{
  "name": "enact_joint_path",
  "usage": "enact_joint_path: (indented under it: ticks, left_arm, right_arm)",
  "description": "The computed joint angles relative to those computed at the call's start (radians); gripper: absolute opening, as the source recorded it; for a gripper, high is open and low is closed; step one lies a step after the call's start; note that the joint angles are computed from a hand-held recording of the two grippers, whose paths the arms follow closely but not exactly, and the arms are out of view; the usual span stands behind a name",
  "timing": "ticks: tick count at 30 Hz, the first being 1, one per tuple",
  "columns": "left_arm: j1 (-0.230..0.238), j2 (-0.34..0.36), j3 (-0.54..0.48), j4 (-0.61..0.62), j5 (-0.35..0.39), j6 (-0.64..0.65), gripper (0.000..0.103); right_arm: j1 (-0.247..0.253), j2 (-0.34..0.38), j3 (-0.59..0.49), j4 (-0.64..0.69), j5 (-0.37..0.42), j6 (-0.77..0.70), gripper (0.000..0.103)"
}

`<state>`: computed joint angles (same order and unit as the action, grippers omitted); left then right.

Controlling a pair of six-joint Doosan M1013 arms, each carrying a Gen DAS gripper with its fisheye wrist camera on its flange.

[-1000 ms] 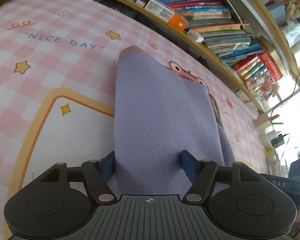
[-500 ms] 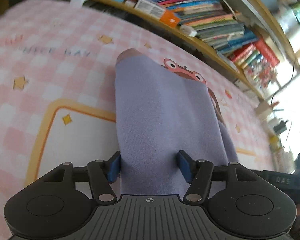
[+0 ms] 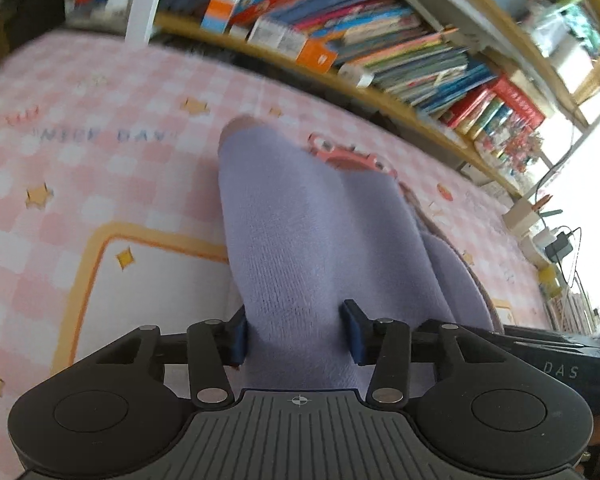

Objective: Fold clothes

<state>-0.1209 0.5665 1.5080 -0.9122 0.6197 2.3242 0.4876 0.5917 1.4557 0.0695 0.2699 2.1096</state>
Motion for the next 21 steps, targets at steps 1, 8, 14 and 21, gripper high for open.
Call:
enact_joint_path:
  ticks: [1, 8, 14, 21]
  left_arm:
    - [-0.001, -0.007, 0.009, -0.023, -0.012, 0.026, 0.045]
    - [-0.025, -0.056, 0.067, -0.126, -0.097, 0.158, 0.045]
    - [-0.049, -0.084, 0.107, -0.152, -0.132, 0.185, 0.045]
    - [-0.080, -0.109, 0.153, -0.166, -0.164, 0.198, 0.045]
  right_arm:
    - [0.005, -0.007, 0.009, -0.059, -0.016, 0.040, 0.029]
    - [0.019, -0.050, 0.070, -0.383, -0.096, 0.284, 0.029]
    - [0.017, -0.083, 0.123, -0.485, -0.124, 0.374, 0.029]
    - [0.008, -0.124, 0.189, -0.492, -0.145, 0.380, 0.029]
